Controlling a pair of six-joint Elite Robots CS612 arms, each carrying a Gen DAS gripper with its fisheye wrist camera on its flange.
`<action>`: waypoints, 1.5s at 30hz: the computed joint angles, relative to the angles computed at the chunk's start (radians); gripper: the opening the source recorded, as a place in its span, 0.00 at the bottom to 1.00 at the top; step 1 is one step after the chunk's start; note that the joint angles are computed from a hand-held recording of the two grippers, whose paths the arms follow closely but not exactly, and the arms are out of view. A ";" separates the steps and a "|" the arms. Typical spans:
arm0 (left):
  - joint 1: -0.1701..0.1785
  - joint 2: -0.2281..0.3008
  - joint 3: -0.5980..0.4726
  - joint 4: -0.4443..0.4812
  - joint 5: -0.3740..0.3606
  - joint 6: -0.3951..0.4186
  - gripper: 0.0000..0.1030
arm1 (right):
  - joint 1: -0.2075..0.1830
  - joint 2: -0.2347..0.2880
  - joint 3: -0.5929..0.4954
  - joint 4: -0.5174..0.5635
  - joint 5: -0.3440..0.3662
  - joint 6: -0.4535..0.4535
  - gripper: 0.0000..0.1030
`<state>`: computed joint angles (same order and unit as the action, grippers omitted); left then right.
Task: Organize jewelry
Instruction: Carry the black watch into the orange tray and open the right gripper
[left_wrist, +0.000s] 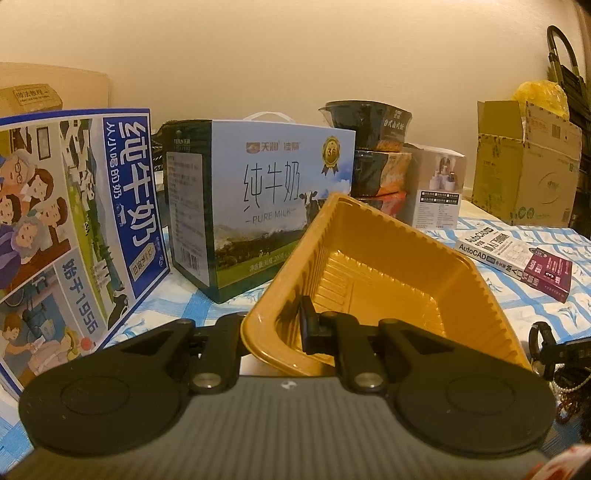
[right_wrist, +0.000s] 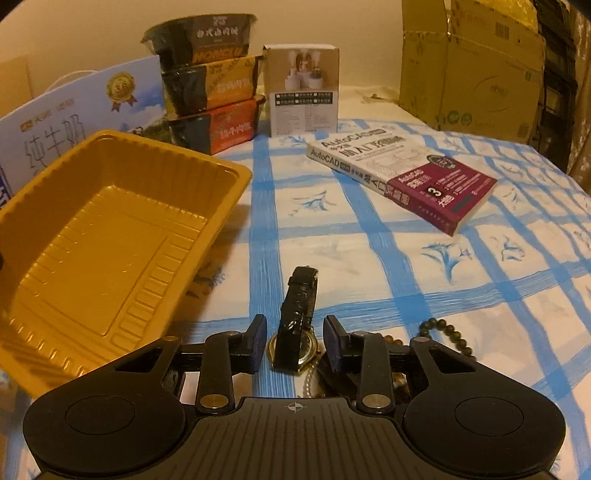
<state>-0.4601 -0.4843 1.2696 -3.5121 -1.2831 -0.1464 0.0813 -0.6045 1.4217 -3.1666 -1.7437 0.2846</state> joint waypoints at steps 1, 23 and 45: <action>0.001 0.001 -0.002 0.001 -0.004 0.002 0.12 | 0.000 0.005 -0.006 0.002 -0.002 0.000 0.33; 0.003 -0.013 0.012 0.024 -0.027 0.007 0.11 | 0.022 -0.041 0.021 -0.194 0.226 0.014 0.13; 0.008 -0.019 0.009 0.069 -0.037 0.026 0.10 | 0.022 -0.129 0.228 -0.232 0.119 0.096 0.39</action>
<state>-0.4521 -0.5030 1.2784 -3.4428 -1.3206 -0.1202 0.1036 -0.7333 1.6502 -3.3989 -1.6248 0.3805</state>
